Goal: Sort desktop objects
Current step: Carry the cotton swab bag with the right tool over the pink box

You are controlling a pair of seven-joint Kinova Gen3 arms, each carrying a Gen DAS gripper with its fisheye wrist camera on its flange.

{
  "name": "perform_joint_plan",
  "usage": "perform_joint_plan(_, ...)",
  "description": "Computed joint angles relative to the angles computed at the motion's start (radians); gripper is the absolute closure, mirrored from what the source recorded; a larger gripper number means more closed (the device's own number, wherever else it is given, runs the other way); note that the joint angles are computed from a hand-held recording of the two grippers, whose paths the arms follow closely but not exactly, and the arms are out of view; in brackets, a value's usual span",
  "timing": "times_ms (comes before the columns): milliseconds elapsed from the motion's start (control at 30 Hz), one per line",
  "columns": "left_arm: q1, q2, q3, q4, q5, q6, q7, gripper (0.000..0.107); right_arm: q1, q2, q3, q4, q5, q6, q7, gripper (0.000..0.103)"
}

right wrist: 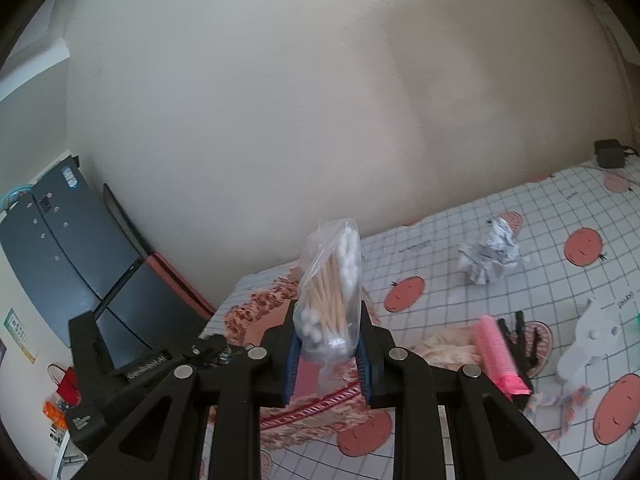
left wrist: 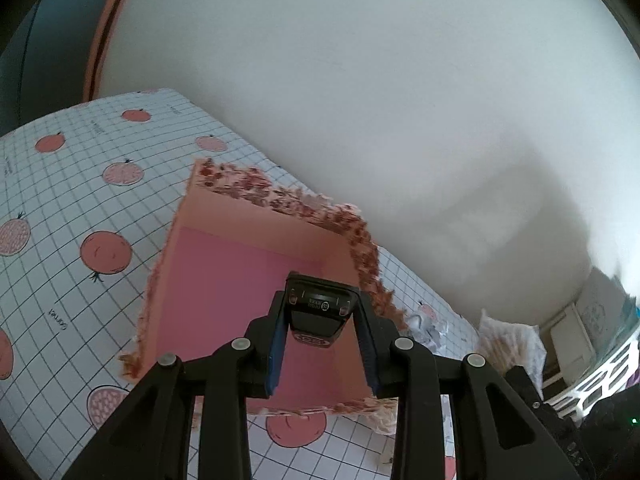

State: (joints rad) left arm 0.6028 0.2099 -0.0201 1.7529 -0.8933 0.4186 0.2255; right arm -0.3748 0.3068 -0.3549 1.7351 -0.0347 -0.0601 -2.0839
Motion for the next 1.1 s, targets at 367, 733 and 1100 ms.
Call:
perform_joint_plan(367, -0.029, -0.008, 0.009, 0.014, 0.003, 0.014, 0.001, 0.074, -0.233, 0.021, 0.202, -0.061, -0.038, 0.015, 0.074, 0.077)
perform_joint_plan(733, -0.063, -0.01, 0.008, 0.033, 0.05, -0.009, -0.042, 0.074, -0.282, 0.079, 0.233, -0.118, -0.057, 0.055, 0.096, 0.077)
perform_joint_plan(1100, -0.122, 0.004, 0.024, 0.03, 0.269, -0.048, -0.254, 0.074, -0.332, 0.118, 0.281, -0.164, -0.059, 0.113, 0.068, 0.077)
